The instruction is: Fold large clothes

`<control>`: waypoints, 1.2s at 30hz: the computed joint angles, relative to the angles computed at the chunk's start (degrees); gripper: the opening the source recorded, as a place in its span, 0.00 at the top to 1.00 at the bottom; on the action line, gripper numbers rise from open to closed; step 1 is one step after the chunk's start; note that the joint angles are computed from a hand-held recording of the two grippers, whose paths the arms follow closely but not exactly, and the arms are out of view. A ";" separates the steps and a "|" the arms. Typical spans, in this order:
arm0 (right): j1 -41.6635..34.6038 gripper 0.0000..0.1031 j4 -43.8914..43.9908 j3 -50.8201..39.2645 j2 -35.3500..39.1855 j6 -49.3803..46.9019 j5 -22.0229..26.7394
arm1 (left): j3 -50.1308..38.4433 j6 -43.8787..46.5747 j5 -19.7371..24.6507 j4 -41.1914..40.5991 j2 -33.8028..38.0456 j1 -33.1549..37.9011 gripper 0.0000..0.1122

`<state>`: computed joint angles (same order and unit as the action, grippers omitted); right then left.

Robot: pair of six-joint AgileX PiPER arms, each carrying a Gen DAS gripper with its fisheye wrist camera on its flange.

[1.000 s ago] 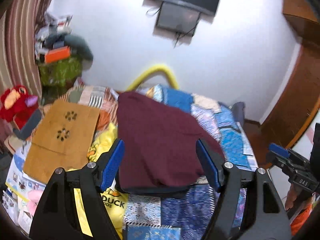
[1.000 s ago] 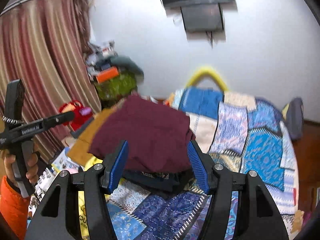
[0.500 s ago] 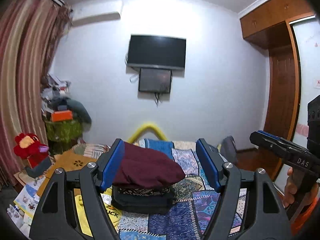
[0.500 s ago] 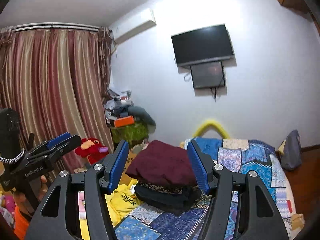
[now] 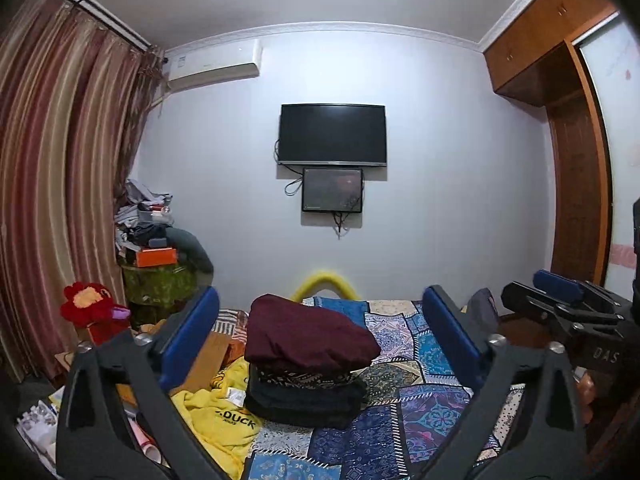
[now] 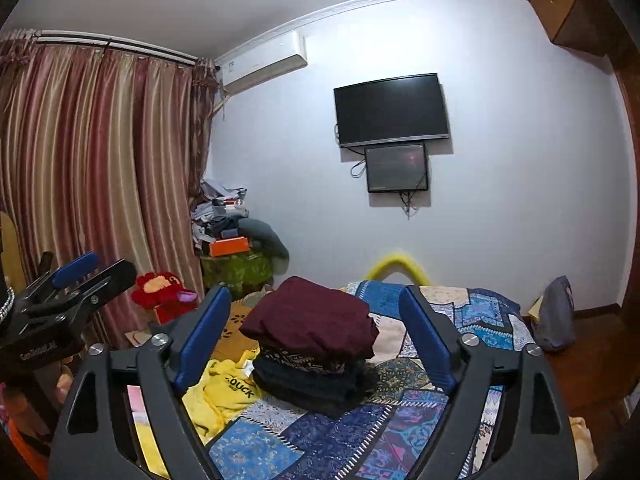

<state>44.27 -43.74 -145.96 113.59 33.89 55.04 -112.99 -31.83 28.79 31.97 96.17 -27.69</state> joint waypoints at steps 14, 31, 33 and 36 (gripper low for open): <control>0.43 0.16 -3.48 13.53 -6.75 8.19 -2.57 | 2.92 -1.78 0.53 -0.90 -0.99 0.97 0.09; 1.38 0.16 -4.21 15.41 -7.95 8.98 -1.11 | 3.24 -0.23 0.97 -0.72 -0.24 0.36 0.09; 1.35 0.16 -3.94 14.99 -7.97 8.88 -0.90 | 3.04 0.39 1.01 -1.46 -0.09 0.45 0.09; 1.19 0.16 -3.36 14.89 -8.14 8.84 -0.78 | 2.93 1.11 1.08 -2.26 0.00 0.50 0.09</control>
<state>45.46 -47.10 -131.07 105.46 42.73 54.26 -110.07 -30.72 29.86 29.70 96.17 -27.19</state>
